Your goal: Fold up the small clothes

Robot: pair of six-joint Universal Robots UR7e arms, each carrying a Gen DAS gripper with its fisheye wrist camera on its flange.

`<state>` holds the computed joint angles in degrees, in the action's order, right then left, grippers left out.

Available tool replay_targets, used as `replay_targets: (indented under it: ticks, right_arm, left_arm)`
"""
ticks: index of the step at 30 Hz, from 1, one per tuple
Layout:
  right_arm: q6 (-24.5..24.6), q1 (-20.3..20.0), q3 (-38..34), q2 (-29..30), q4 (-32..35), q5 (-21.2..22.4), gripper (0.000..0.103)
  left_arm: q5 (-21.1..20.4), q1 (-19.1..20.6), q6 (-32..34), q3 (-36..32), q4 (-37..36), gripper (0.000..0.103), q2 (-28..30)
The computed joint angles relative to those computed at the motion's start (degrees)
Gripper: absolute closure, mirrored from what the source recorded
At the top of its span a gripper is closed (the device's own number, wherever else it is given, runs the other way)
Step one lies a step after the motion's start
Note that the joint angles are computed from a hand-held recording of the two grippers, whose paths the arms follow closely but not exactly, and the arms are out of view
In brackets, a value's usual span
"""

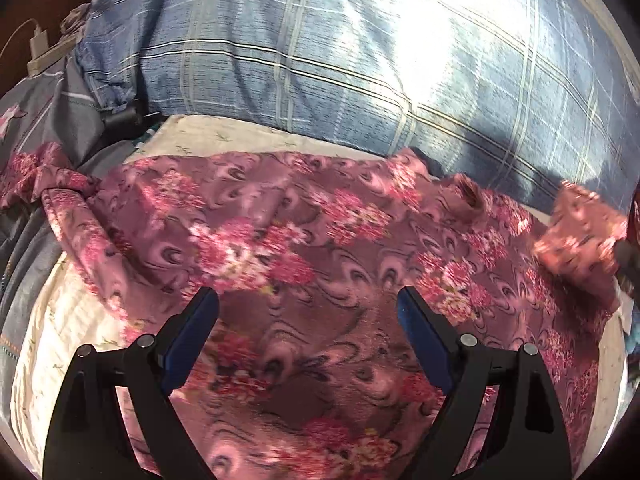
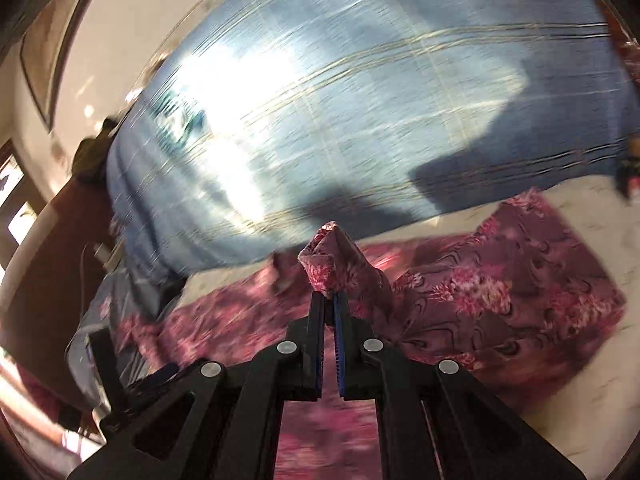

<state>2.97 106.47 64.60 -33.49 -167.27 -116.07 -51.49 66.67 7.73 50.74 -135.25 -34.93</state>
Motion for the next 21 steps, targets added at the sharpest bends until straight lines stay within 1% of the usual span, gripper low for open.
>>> replay_targets:
  ticks: [2, 3, 4, 8, 9, 10, 12, 13, 14, 15, 17, 18, 19, 21]
  right_arm:
    - [0.49, 0.98, -3.76, 3.18, 2.51, 2.04, 0.099]
    - [0.56, 1.27, -6.45, 5.39, 4.1, 3.77, 0.099]
    - [0.94, 1.68, -6.74, 5.97, 4.55, 4.05, 0.099]
    - [2.77, 2.15, -13.45, 11.55, 8.08, 8.28, 0.099]
    - [3.26, 2.07, -14.78, 12.68, 9.77, 9.45, 0.095]
    - [4.14, 2.03, -16.41, 13.7, 13.11, 9.43, 0.092]
    - [5.29, 2.4, -19.36, 15.51, 19.77, 5.85, 0.091]
    - [5.44, 2.55, -19.22, 15.43, 22.23, 4.61, 0.091]
    - [5.36, 2.73, -17.67, 14.61, 22.29, 4.21, 0.091]
    - [4.7, 2.89, -14.3, 12.84, 20.05, 4.65, 0.091]
    - [3.36, 3.13, -6.63, 8.39, 14.83, 5.47, 0.086]
    - [3.25, 3.14, -2.71, 5.99, 12.17, 5.35, 0.077]
    - [3.89, 3.11, 1.23, 3.51, 9.53, 4.45, 0.07]
    - [6.45, 2.71, 7.94, -0.87, 5.48, 2.51, 0.069]
  left_arm:
    - [0.75, 0.29, -0.21, -0.67, -0.84, 0.013, -0.17]
    - [1.03, 0.54, -0.47, -1.32, -1.2, 0.013, -0.13]
    - [1.08, 0.8, -0.94, -1.91, -1.25, 0.013, -0.25]
    - [0.02, 2.1, -4.29, -4.7, 0.73, 0.013, -0.5]
    - [-0.25, 2.42, -5.29, -5.55, 1.59, 0.013, -0.41]
    - [-0.52, 2.68, -6.17, -6.45, 2.54, 0.013, -0.2]
    - [-1.54, 3.19, -7.6, -8.34, 4.82, 0.013, 0.3]
    - [-2.02, 3.32, -8.04, -8.91, 5.86, 0.013, 0.42]
    - [-2.81, 3.41, -8.45, -9.27, 7.01, 0.013, 0.44]
    - [-4.23, 3.57, -8.81, -9.92, 8.81, 0.013, 0.54]
    - [-7.74, 3.82, -9.17, -11.21, 13.15, 0.013, 0.77]
    - [-9.38, 3.84, -9.24, -11.84, 15.2, 0.013, 1.0]
    - [-10.44, 3.8, -9.22, -12.38, 16.87, 0.013, 1.26]
    - [-11.87, 3.35, -8.89, -12.7, 19.97, 0.013, 1.59]
